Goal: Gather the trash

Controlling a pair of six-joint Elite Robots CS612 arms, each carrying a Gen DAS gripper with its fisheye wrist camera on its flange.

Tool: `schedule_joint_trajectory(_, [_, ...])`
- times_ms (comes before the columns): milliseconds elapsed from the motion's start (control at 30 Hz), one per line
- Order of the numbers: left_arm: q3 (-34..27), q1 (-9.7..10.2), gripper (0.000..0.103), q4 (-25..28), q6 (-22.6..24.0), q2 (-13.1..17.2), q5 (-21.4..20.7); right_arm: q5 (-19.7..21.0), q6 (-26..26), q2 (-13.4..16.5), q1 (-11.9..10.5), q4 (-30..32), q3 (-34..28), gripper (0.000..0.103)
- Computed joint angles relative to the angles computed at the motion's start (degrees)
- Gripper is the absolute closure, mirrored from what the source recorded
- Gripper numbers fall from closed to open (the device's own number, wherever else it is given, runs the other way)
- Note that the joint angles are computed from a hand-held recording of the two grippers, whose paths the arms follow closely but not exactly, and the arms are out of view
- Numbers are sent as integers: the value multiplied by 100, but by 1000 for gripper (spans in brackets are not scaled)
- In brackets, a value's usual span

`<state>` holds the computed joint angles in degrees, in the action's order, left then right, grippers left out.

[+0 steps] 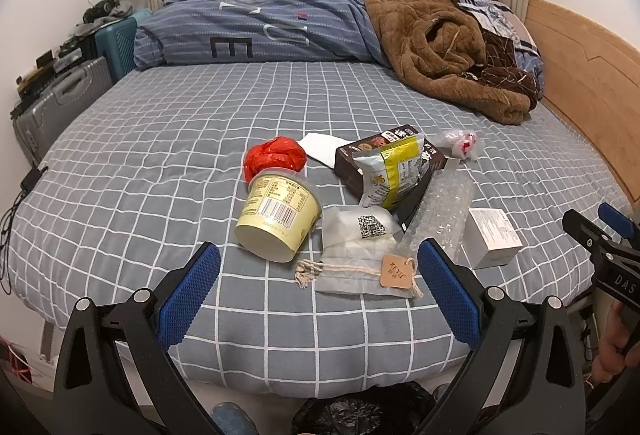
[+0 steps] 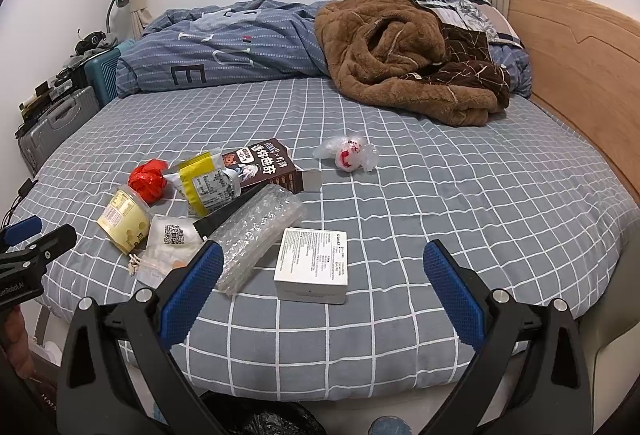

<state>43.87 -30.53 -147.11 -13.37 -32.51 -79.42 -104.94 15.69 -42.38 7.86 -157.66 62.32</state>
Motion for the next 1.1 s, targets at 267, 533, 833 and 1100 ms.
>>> schedule_joint_trajectory(267, [7, -1, 6, -12, -16, -3, -1, -57, -32, 15, 9, 15, -25, 7])
schedule_joint_trajectory(533, [12, -2, 6, 6, -8, -9, -4, -87, -33, 20, 12, 42, -42, 7])
schedule_joint_trajectory(833, [-182, 17, 6, 91, 63, 87, 40, -54, -85, 130, 5, 145, -208, 7])
schedule_joint_trajectory(1100, [-1266, 122, 6, 841, 18, 694, 85, 57, -102, 485, -46, 553, -709, 7])
